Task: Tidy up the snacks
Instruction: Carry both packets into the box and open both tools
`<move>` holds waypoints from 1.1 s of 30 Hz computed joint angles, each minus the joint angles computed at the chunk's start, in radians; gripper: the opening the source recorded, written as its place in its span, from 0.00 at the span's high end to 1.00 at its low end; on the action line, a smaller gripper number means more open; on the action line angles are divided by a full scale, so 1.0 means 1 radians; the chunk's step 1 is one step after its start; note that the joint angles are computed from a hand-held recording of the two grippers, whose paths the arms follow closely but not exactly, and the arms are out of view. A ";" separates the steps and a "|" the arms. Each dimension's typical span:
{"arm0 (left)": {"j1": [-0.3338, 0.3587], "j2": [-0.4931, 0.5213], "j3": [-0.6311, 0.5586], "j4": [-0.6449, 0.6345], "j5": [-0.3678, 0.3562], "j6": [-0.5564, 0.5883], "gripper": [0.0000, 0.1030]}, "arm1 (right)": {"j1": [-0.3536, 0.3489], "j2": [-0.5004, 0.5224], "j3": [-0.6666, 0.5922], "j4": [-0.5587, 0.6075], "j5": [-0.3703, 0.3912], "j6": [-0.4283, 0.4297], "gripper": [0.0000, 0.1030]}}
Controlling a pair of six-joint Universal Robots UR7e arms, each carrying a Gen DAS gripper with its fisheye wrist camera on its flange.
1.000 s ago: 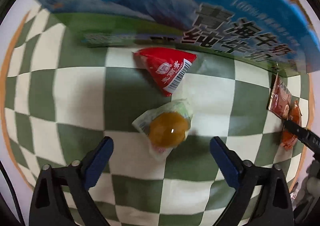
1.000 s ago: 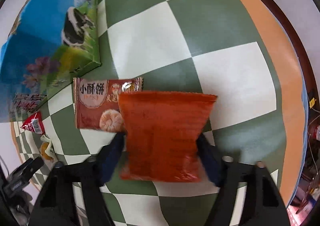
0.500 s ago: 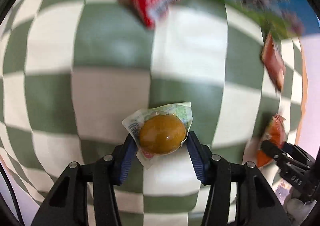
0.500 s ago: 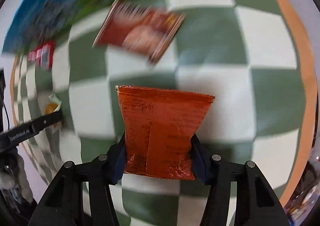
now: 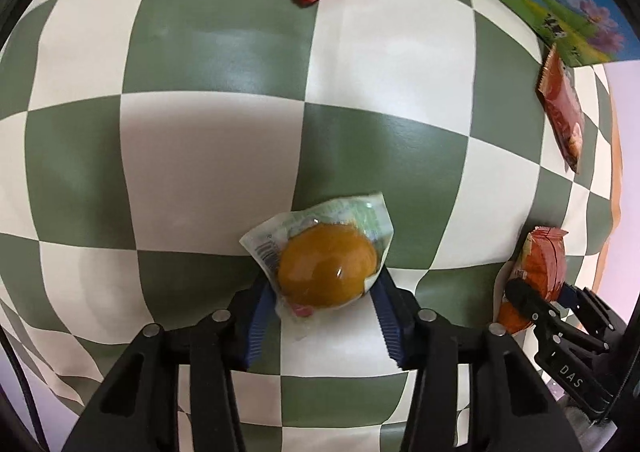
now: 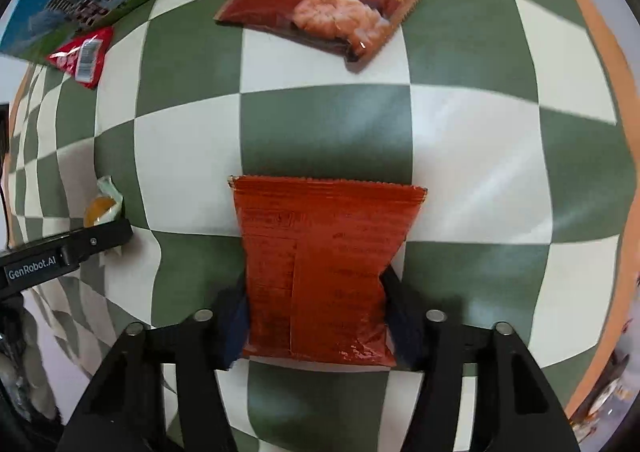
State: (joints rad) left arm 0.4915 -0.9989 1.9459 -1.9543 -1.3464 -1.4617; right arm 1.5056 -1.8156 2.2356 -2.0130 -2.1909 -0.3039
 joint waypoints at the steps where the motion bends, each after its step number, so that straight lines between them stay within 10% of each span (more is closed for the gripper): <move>1: -0.004 -0.003 0.001 0.003 0.000 -0.001 0.58 | 0.008 -0.009 0.013 -0.010 -0.009 -0.012 0.47; 20: -0.103 -0.123 -0.070 0.096 0.096 0.015 0.60 | 0.107 -0.019 -0.145 0.120 0.160 0.033 0.51; 33: -0.036 -0.016 -0.499 0.333 0.383 0.184 0.60 | 0.327 0.264 -0.555 0.029 0.258 0.085 0.51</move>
State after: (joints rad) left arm 0.4552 -1.0154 1.4470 -1.6212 -0.9636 -1.2776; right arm 1.8326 -1.5512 1.6805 -1.9836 -1.9327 -0.2185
